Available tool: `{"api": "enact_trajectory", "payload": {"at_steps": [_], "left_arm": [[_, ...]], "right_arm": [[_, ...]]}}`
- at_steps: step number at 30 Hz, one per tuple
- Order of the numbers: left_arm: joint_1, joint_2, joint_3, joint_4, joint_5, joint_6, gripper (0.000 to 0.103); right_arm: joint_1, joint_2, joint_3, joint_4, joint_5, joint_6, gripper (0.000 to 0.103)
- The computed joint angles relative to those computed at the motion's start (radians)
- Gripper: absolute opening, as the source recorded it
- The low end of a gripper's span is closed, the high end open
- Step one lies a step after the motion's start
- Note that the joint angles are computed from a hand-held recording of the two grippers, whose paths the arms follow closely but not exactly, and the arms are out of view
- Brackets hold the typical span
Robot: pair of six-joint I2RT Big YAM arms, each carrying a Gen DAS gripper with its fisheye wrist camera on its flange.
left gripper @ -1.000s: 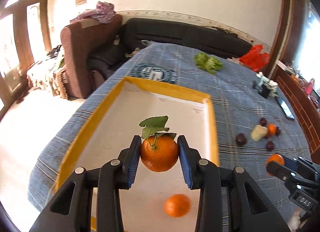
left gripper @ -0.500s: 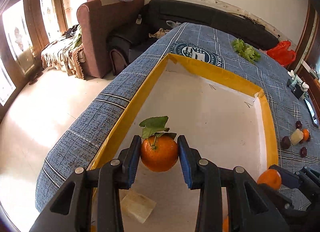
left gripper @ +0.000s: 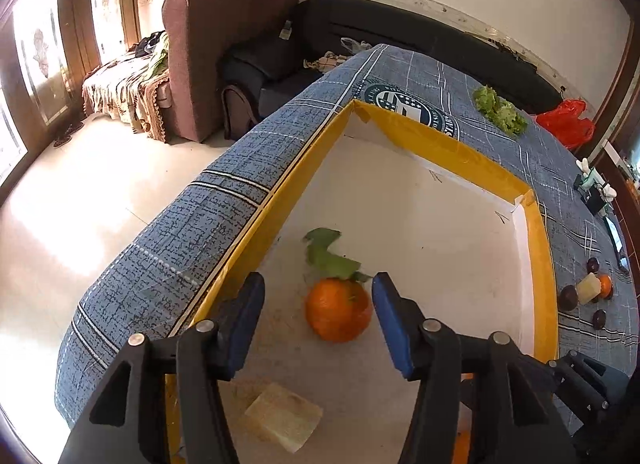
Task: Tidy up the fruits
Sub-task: 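Carry both oranges over the yellow tray and open both tools, then grasp a dark plum with the left tool while the right tool grasps another plum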
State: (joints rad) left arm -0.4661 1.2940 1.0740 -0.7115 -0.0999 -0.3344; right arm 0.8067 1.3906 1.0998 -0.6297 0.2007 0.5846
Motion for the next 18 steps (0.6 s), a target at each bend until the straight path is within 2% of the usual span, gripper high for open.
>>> {"api": "enact_trajectory", "payload": {"at_steps": [3,5,11,15,18], "left_arm": [[0.000,-0.013,-0.004,-0.008,0.011,-0.012,0.060],[-0.005,-0.020,-0.006,-0.012,0.017,-0.025,0.061],[-0.041,-0.090,-0.018,-0.019,0.015,-0.061,0.069],[-0.110,-0.129,-0.020,-0.029,-0.015,-0.071,0.069],[-0.163,-0.141,-0.015,-0.037,-0.028,-0.076,0.069]], "right_arm": [[-0.003,-0.012,-0.009,0.011,-0.013,0.012,0.044],[-0.002,-0.032,-0.021,0.021,-0.014,0.019,0.050],[-0.009,-0.144,-0.094,0.039,0.021,0.060,0.055],[-0.017,-0.269,-0.189,0.031,0.054,0.116,0.056],[-0.040,-0.402,-0.278,-0.007,0.091,0.154,0.056]]}}
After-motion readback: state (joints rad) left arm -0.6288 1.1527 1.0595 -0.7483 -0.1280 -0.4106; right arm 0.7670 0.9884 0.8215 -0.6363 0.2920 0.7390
